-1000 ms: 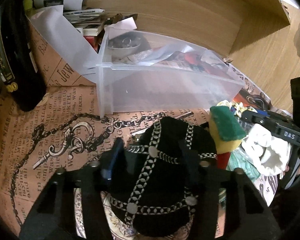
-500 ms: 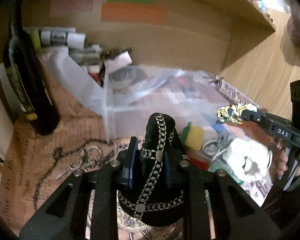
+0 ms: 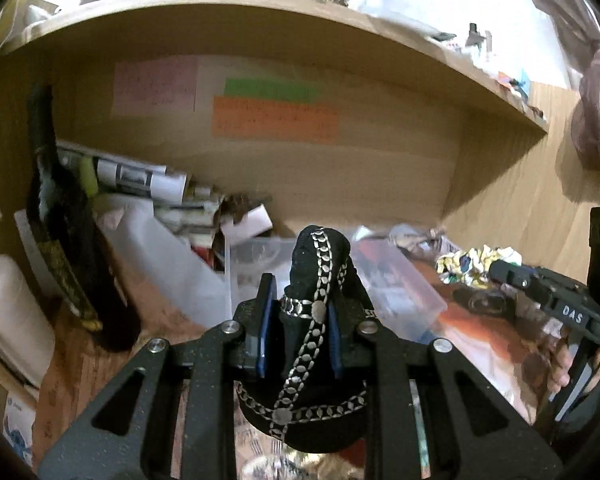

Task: Organize soft objects
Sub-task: 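Carry pouch and scrunchie over the clear box and open both tools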

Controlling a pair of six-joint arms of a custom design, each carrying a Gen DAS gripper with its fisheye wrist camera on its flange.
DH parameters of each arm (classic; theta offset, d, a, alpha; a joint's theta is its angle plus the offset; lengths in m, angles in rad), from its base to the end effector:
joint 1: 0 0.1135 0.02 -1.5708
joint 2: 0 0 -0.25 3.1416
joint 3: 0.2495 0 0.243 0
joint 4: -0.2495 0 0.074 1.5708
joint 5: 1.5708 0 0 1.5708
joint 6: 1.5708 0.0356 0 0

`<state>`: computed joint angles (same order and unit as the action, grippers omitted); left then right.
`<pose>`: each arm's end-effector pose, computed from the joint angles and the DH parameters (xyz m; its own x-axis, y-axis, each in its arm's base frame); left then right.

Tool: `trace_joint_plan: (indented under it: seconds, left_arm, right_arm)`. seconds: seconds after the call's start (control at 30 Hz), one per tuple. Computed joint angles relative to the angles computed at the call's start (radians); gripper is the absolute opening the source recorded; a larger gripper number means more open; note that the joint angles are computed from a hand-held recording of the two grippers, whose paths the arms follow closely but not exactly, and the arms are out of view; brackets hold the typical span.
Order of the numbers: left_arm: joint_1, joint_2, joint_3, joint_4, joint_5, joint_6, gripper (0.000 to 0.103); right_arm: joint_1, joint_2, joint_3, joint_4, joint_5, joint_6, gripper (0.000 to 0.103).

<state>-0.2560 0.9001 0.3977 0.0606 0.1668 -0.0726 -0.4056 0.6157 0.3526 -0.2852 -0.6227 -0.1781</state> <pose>0.1906 -0.0560 0.2019 -0.4412 0.0415 -0.8965 0.3639 0.9214 -0.1364 0.1430 -0.0388 0.2009 -0.4471 0.0354 -0.8938 -0.2195 0.9643 0.1480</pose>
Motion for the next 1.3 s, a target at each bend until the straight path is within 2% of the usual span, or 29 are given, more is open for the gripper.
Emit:
trace_joint_plan:
  seconds: [0.07, 0.23, 0.37, 0.6, 0.73, 0.97, 1.03, 1.1, 1.17, 1.23, 1.3]
  left_arm:
    - [-0.010, 0.063, 0.032, 0.042, -0.030, 0.002, 0.023]
    - [-0.007, 0.248, 0.124, 0.110, -0.030, -0.002, 0.023]
    - [-0.024, 0.395, 0.205, 0.142, -0.060, -0.005, 0.023]
    - [-0.051, 0.641, 0.358, 0.132, -0.095, -0.003, 0.023]
    - [-0.054, 0.765, 0.444, 0.101, -0.080, -0.007, 0.023]
    - [-0.077, 0.870, 0.523, 0.046, -0.088, 0.003, 0.023]
    - [-0.079, 0.885, 0.533, 0.034, -0.088, 0.006, 0.026]
    - [-0.081, 0.885, 0.526, 0.035, -0.093, 0.008, 0.032]
    - [-0.081, 0.879, 0.515, 0.041, -0.098, 0.005, 0.039]
    - [-0.079, 0.857, 0.496, 0.046, -0.097, 0.002, 0.048]
    - [-0.072, 0.817, 0.466, 0.055, -0.093, -0.004, 0.052]
  right_arm:
    - [0.040, 0.021, 0.005, 0.036, 0.026, 0.021, 0.015]
    - [0.153, 0.124, 0.030, 0.146, 0.120, 0.074, 0.015]
    - [0.216, 0.262, 0.076, 0.229, 0.179, 0.098, 0.015]
    - [0.290, 0.542, 0.186, 0.294, 0.261, 0.083, 0.015]
    - [0.309, 0.687, 0.246, 0.291, 0.290, 0.072, 0.016]
    - [0.312, 0.805, 0.300, 0.273, 0.307, 0.049, 0.019]
    - [0.311, 0.814, 0.302, 0.270, 0.312, 0.045, 0.019]
    - [0.313, 0.813, 0.299, 0.271, 0.324, 0.041, 0.025]
    - [0.324, 0.803, 0.285, 0.289, 0.358, 0.041, 0.044]
    - [0.333, 0.793, 0.278, 0.300, 0.375, 0.039, 0.057]
    - [0.339, 0.773, 0.268, 0.309, 0.386, 0.039, 0.061]
